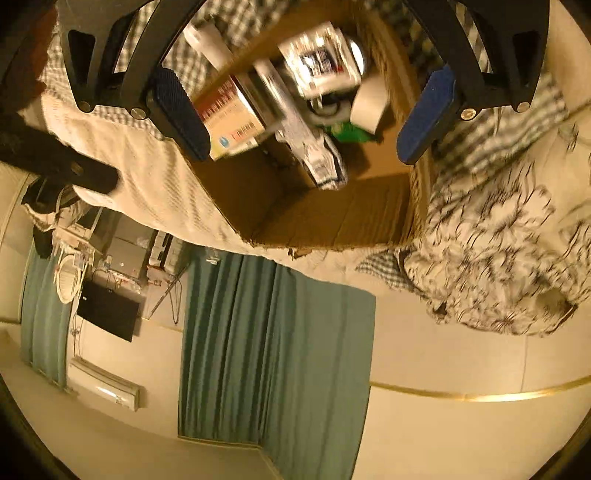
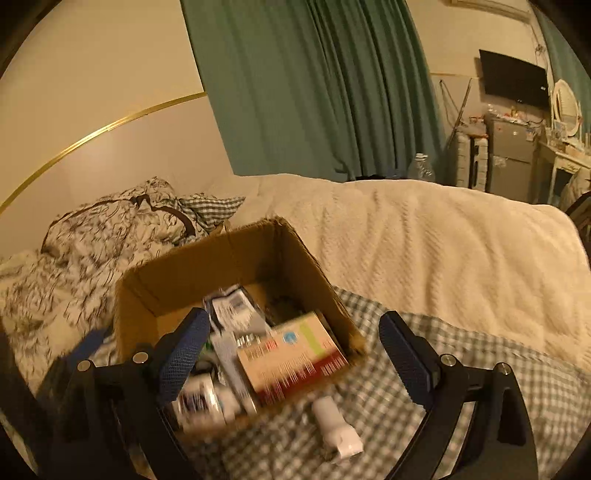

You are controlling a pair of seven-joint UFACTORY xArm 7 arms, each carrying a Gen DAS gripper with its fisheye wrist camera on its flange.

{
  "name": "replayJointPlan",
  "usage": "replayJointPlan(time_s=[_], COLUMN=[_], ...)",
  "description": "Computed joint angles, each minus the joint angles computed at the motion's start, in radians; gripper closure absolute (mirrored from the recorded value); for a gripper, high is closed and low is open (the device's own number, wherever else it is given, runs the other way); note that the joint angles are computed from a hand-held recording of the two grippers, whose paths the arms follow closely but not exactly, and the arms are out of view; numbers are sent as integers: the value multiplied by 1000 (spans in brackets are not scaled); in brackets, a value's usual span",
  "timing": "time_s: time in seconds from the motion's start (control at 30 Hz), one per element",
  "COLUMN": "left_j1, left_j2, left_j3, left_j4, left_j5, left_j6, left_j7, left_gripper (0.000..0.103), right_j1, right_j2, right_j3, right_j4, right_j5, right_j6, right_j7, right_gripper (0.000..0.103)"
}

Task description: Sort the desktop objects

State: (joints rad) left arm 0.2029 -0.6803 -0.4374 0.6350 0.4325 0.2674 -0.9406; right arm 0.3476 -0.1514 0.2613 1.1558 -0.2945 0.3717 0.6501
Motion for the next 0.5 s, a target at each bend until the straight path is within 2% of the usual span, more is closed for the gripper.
replayJointPlan(time_s=[0.13,0.3,0.37,0.43,0.5], left_j1=[-76,-140,-165,-176,-170], left_j2=[-78,-123,-99,-21,72], left_j3=[-22,-115,-144,-175,-203], left_j4=[-28,-75,-93,-94,-58], left_j5=[-22,-2,-4,5,36], left_j6=[127,234,230,189,176], left_j7=[-6,-65,-120,-172,-200], left_gripper=[0,0,0,0,0], right_j1=[16,17,13,27,34], right_j2=[-195,-437,-489,-516,-498], right_j3=[-13,-22,-20,-45,-69], right_j4=[-153,-409,-498,-568,-578], right_j5=[58,126,154,194,227], right_j6=[61,19,-5,-15,11], right_j7=[-72,-149,-160,-184,-220], right_gripper=[10,8,8,8,8])
